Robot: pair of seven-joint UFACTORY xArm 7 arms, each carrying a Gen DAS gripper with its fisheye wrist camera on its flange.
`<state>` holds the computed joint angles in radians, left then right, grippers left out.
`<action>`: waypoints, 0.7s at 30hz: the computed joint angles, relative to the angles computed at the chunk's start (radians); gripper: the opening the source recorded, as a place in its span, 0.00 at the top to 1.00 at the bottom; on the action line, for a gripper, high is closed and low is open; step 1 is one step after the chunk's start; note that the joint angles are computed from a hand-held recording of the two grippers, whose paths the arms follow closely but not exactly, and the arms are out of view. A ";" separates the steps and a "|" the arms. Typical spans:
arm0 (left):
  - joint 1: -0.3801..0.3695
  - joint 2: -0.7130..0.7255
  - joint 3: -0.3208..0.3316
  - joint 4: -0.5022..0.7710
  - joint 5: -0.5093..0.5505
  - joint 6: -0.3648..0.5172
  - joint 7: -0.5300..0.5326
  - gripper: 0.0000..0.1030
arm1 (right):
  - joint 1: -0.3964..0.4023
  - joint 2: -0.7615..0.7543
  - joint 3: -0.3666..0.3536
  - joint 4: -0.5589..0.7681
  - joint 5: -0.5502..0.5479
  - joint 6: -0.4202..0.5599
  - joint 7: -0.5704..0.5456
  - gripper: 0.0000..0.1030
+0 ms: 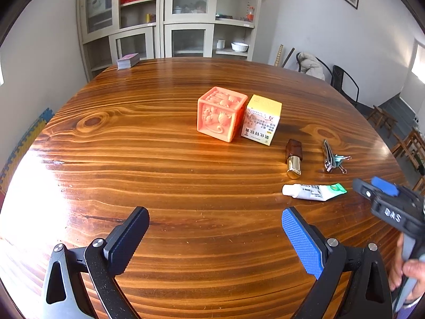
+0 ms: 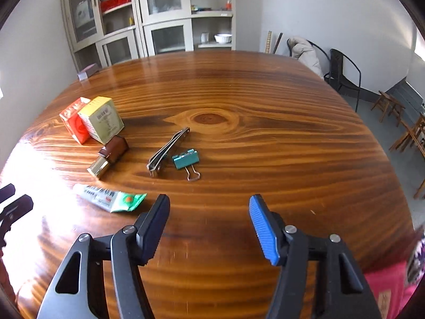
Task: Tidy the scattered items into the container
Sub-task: 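Grasp the teal binder clip with the right gripper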
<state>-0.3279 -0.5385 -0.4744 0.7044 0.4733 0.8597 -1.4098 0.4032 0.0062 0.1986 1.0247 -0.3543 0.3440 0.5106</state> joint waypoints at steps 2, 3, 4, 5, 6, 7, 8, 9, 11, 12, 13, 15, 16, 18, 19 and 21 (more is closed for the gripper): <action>-0.004 0.007 0.004 0.002 -0.005 0.001 0.008 0.01 | 0.001 0.031 0.001 0.029 0.036 0.007 -0.044 0.35; -0.005 0.008 0.004 0.003 -0.006 0.004 0.010 0.01 | 0.003 0.046 -0.001 0.044 0.048 0.010 -0.062 0.35; -0.006 0.009 0.005 0.004 -0.007 0.006 0.011 0.01 | 0.004 0.061 -0.002 0.058 0.062 0.012 -0.080 0.35; -0.007 0.009 0.006 0.004 -0.008 0.006 0.011 0.01 | 0.006 0.074 -0.005 0.070 0.072 0.013 -0.094 0.35; -0.008 0.007 0.007 0.003 -0.009 0.004 0.010 0.01 | 0.011 0.088 -0.010 0.084 0.062 0.013 -0.091 0.35; -0.009 0.004 0.009 0.000 -0.011 0.001 0.009 0.01 | 0.014 0.100 -0.014 0.097 0.062 0.014 -0.096 0.35; -0.006 0.002 0.008 0.000 -0.011 0.003 0.003 0.01 | 0.017 0.110 -0.016 0.108 0.069 0.017 -0.107 0.35; -0.005 -0.001 0.008 -0.001 -0.012 0.003 -0.002 0.01 | 0.021 0.122 -0.019 0.123 0.069 0.020 -0.111 0.35; -0.004 -0.006 0.010 -0.006 -0.014 0.000 -0.004 0.01 | 0.033 0.143 -0.029 0.150 0.056 0.027 -0.107 0.35; -0.002 -0.007 0.010 -0.007 -0.015 0.001 -0.005 0.01 | 0.037 0.151 -0.031 0.162 0.055 0.031 -0.109 0.35; -0.001 -0.007 0.010 -0.008 -0.017 0.002 -0.006 0.01 | 0.041 0.158 -0.034 0.172 0.056 0.034 -0.110 0.35; -0.001 -0.007 0.012 -0.011 -0.022 -0.001 -0.010 0.01 | 0.049 0.171 -0.039 0.191 0.053 0.042 -0.111 0.35; -0.001 -0.007 0.013 -0.014 -0.024 -0.004 -0.011 0.01 | 0.052 0.172 -0.042 0.194 0.051 0.045 -0.112 0.38; -0.001 -0.005 0.014 -0.015 -0.027 -0.007 -0.010 0.01 | 0.055 0.170 -0.044 0.193 0.050 0.043 -0.118 0.45; 0.000 -0.003 0.013 -0.015 -0.026 -0.006 -0.010 0.01 | 0.054 0.168 -0.042 0.190 0.057 0.039 -0.126 0.51; 0.000 0.003 0.011 -0.012 -0.025 -0.004 -0.009 0.01 | 0.053 0.166 -0.043 0.187 0.063 0.032 -0.134 0.59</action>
<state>-0.3279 -0.5352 -0.4634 0.6922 0.4483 0.8555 -1.4185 0.4562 0.1727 0.1559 1.2113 -0.2910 0.3762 0.3764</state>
